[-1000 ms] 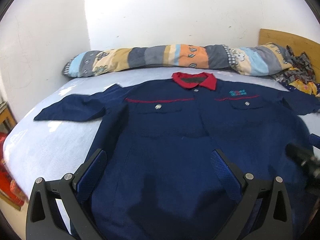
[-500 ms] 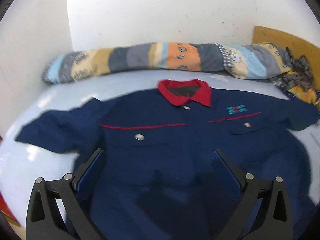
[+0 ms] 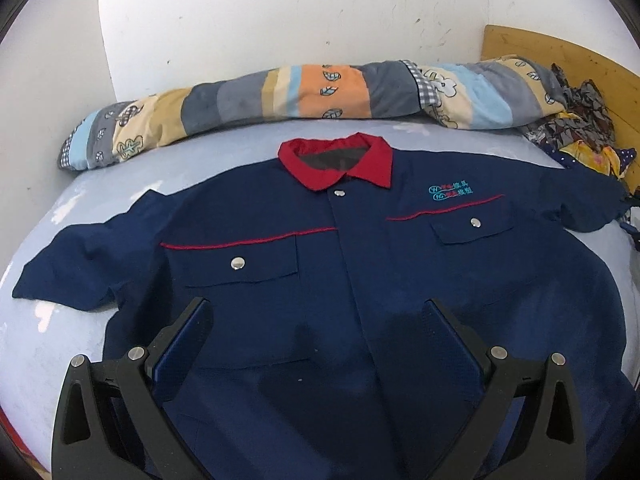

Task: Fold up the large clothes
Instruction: 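Grasp the navy jacket's sleeve cuff with the right gripper and lift it, then carry the held sleeve across the jacket body with the right gripper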

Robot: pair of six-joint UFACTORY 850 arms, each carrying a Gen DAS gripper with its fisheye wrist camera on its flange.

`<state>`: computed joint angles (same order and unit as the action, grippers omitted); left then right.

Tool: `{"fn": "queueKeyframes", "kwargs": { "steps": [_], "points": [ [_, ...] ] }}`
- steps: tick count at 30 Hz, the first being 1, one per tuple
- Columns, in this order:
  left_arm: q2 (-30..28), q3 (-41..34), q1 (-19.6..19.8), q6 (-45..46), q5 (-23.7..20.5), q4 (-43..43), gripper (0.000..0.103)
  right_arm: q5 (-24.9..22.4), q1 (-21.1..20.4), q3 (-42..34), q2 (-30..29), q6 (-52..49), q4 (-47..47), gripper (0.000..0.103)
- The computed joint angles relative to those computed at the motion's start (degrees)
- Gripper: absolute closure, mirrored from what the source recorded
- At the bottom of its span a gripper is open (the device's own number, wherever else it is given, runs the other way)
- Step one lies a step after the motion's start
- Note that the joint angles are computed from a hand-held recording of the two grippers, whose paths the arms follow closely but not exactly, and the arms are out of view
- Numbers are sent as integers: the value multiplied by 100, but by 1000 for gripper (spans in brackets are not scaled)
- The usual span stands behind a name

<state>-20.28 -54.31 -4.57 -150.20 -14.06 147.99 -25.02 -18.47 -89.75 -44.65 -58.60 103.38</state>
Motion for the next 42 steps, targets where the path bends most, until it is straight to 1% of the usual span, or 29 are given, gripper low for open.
{"fn": "queueKeyframes", "kwargs": {
  "steps": [2, 5, 7, 8, 9, 10, 11, 12, 13, 16, 18, 20, 23, 24, 28, 30, 31, 33, 35, 36, 38, 42],
  "points": [
    [-26, -14, -7, 76, -23, -98, 0, 21, -22, -301, -261, 177, -80, 43],
    [-53, -28, -26, 289, -44, -296, 0, 186, -8, -755, -591, 305, -129, 43],
    [-78, -54, -29, 384, -32, -376, 0, 162, -10, -977, -769, 174, 43, 43],
    [-82, -56, -34, 435, -30, -424, 0, 59, -13, -1146, -886, 248, -96, 55],
    [-92, -68, -35, 494, -23, -477, 0, 11, -11, -1321, -989, 522, -450, 66],
    [-100, -77, -34, 486, -16, -462, 0, 61, 12, -1410, -1037, 694, -693, 90],
    [-110, -87, -26, 482, -10, -446, 0, 51, 27, -1446, -1053, 672, -696, 94],
    [-132, -108, -27, 636, -8, -604, 0, 21, 34, -1390, -999, 410, -460, 95],
    [-159, -134, -17, 742, 9, -725, 0, 63, 64, -1262, -872, -91, -89, 95],
    [-240, -250, 56, 872, 192, -941, 0, 14, 147, -1037, -573, -1015, 491, 96],
    [-215, -257, 127, 587, 297, -759, 0, -53, 226, -896, -307, -1493, 723, 97],
    [-121, -194, 170, 271, 259, -516, 0, -202, 324, -849, -58, -1628, 761, 98],
    [67, -70, 229, -135, 157, -192, 0, -245, 521, -941, 234, -1498, 493, 99],
    [121, -38, 254, -256, 144, -80, 0, -283, 617, -1030, 329, -1370, 325, 99],
    [366, 101, 386, -599, 112, 216, 0, -87, 1102, -1502, 589, -799, -401, 99],
    [509, 190, 481, -770, 95, 368, 0, 178, 1389, -1847, 665, -446, -950, 99],
    [567, 224, 528, -857, 104, 450, 0, 230, 1503, -2031, 666, -224, -1233, 99],
    [719, 321, 672, -1211, 117, 767, 0, 343, 1811, -2573, 598, 598, -2167, 99],
    [854, 402, 844, -1714, 147, 1230, 0, 327, 2124, -3119, 455, 1317, -3078, 99],
    [928, 447, 939, -1843, 147, 1328, 0, 352, 2257, -3288, 404, 1618, -3468, 99],
    [1074, 546, 1125, -2104, 142, 1515, 0, 246, 2588, -3658, 235, 2233, -4294, 99],
    [1300, 699, 1529, -2419, 145, 1671, 0, 33, 3277, -3992, -145, 2921, -5366, 99]
  ]
}}
